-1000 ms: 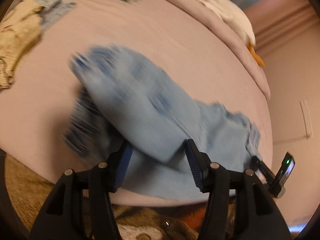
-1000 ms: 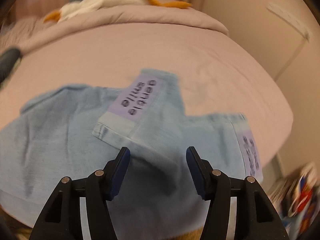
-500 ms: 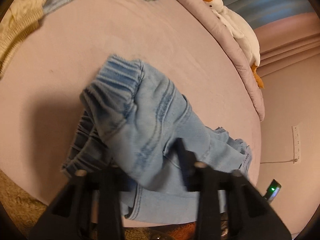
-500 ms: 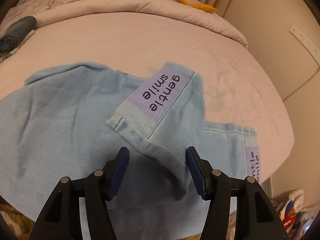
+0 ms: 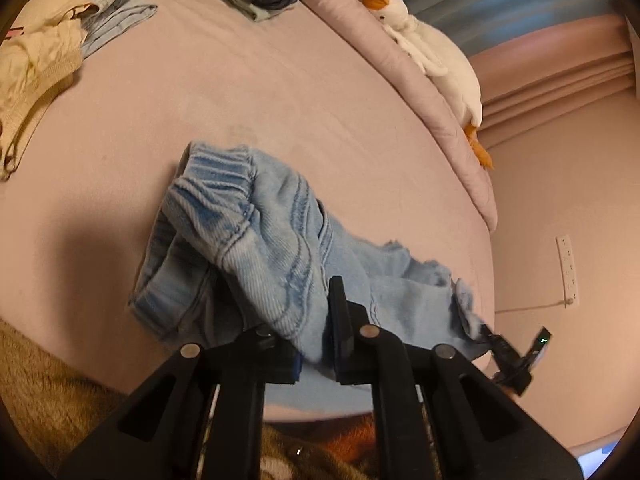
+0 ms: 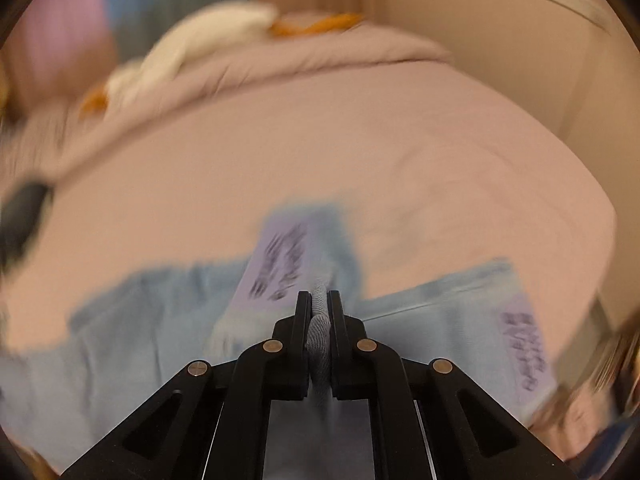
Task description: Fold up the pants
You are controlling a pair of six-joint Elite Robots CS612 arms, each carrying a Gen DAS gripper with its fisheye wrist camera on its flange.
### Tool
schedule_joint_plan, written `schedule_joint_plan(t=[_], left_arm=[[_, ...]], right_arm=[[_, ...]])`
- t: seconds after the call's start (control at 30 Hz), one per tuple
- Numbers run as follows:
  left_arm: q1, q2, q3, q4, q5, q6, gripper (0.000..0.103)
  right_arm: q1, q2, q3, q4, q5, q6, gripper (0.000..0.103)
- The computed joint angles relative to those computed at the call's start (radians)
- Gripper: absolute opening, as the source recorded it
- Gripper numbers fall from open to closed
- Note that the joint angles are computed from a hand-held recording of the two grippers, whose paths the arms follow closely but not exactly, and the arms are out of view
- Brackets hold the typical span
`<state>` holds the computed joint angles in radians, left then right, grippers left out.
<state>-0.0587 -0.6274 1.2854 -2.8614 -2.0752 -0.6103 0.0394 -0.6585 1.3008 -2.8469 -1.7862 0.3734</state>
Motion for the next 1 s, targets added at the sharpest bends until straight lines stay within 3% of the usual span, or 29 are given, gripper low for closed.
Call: schedule_joint_plan(t=[0.07,0.13,0.27,0.4,0.43,0.5,0.53,0.57,0.7,0.8,0.9,0.93,0.97,1.0], left_arm=[[-0.010,-0.010,0.008,0.071,0.042,0.053,0.010],[-0.019,-0.012,0.008,0.153,0.080,0.092,0.010],[-0.028,-0.003,0.003,0.220,0.116,0.103,0.011],[-0.031,-0.009,0.001,0.229,0.131,0.133,0.014],[-0.030,-0.011,0.001,0.226,0.128,0.133,0.014],[-0.030,-0.014,0.001,0.222,0.124,0.127,0.014],[-0.030,-0.018,0.007,0.210,0.122,0.125,0.014],[-0.030,-0.020,0.009,0.201,0.120,0.127,0.014],[-0.037,-0.025,0.013,0.186,0.155,0.123,0.025],[-0.038,-0.016,0.005,0.194,0.175,0.107,0.026],[-0.036,-0.006,0.002,0.204,0.173,0.100,0.022],[-0.035,-0.006,0.007,0.192,0.168,0.100,0.017],[-0.033,-0.008,0.010,0.193,0.159,0.107,0.016],[-0.033,-0.012,0.014,0.196,0.156,0.113,0.015]], right_arm=[[-0.027,-0.043,0.075,-0.068,0.055,0.084,0.007],[-0.040,-0.066,0.122,-0.084,0.061,0.134,0.007],[-0.055,-0.069,0.151,0.050,0.053,0.247,0.007],[-0.051,-0.068,0.141,0.129,0.019,0.272,0.012],[-0.044,-0.076,0.145,0.123,0.000,0.267,0.018],[-0.035,-0.084,0.147,0.099,-0.043,0.249,0.044],[-0.029,-0.088,0.149,0.078,-0.062,0.237,0.065],[-0.020,-0.094,0.155,0.042,-0.077,0.212,0.072],[-0.011,-0.082,0.134,0.032,-0.042,0.113,0.073],[0.001,-0.058,0.111,0.061,0.001,0.049,0.073],[0.019,-0.006,0.046,0.154,-0.045,0.017,0.072],[0.026,0.009,0.025,0.181,-0.092,0.013,0.058],[0.032,0.022,0.011,0.198,-0.150,0.003,0.031],[0.034,0.026,0.009,0.188,-0.166,-0.005,0.025]])
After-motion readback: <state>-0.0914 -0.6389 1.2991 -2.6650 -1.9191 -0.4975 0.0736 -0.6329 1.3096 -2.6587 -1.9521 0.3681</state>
